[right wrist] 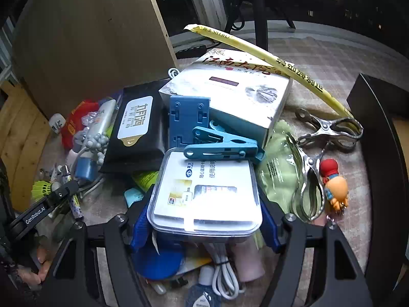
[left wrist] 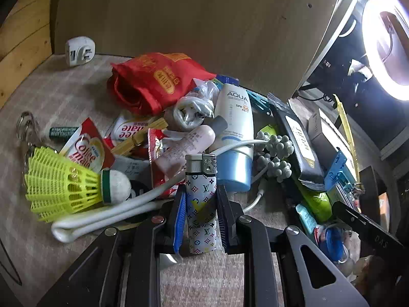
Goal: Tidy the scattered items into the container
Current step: 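Grasp the patterned white lighter with left tool while right grasps the clear plastic box, then carry the lighter and clear box over the black tray while opening both tools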
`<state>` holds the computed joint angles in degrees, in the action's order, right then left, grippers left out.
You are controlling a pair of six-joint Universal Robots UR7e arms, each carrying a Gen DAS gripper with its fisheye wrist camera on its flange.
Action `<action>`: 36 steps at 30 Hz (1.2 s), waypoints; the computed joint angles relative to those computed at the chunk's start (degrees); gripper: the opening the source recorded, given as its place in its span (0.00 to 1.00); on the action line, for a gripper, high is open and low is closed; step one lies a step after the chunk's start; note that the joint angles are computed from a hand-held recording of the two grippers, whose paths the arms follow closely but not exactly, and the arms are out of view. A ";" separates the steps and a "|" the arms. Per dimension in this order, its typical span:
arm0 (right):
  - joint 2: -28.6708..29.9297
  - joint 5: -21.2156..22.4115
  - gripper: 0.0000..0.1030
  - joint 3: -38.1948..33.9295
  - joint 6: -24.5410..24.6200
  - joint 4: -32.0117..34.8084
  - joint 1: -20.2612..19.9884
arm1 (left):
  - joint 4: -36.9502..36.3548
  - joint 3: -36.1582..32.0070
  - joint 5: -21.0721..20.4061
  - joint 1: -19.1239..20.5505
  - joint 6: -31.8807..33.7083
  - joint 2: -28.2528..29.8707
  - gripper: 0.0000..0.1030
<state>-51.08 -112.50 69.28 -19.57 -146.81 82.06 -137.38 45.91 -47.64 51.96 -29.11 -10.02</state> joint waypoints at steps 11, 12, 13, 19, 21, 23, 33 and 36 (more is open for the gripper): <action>-5.60 3.91 0.67 7.20 -1.44 -3.81 -0.11 | -6.03 8.46 -1.35 -1.71 1.93 -4.83 0.20; -6.37 4.25 0.67 7.99 -1.51 -4.17 -0.13 | -6.19 8.50 -1.67 -1.85 2.18 -4.91 0.20; -6.77 4.60 0.67 8.24 -1.51 -4.37 -0.18 | -6.33 8.59 -1.98 -2.00 2.39 -4.99 0.20; -10.53 6.14 0.67 10.89 -0.20 -6.71 -1.11 | -6.33 6.70 -4.91 -3.14 4.28 -4.18 0.20; -11.92 5.81 0.67 11.95 -0.22 -8.41 -1.40 | -6.09 5.53 -6.41 -3.66 5.06 -3.52 0.20; -13.37 5.26 0.67 12.99 -0.34 -10.19 -1.73 | -5.46 3.70 -7.81 -4.16 5.99 -2.50 0.20; -21.48 1.83 0.67 18.40 1.57 -18.37 -5.99 | 5.07 -16.28 -17.05 -7.67 12.88 9.28 0.20; -24.32 0.50 0.67 20.04 3.19 -20.37 -8.34 | 11.21 -27.60 -20.36 -8.84 15.27 15.61 0.20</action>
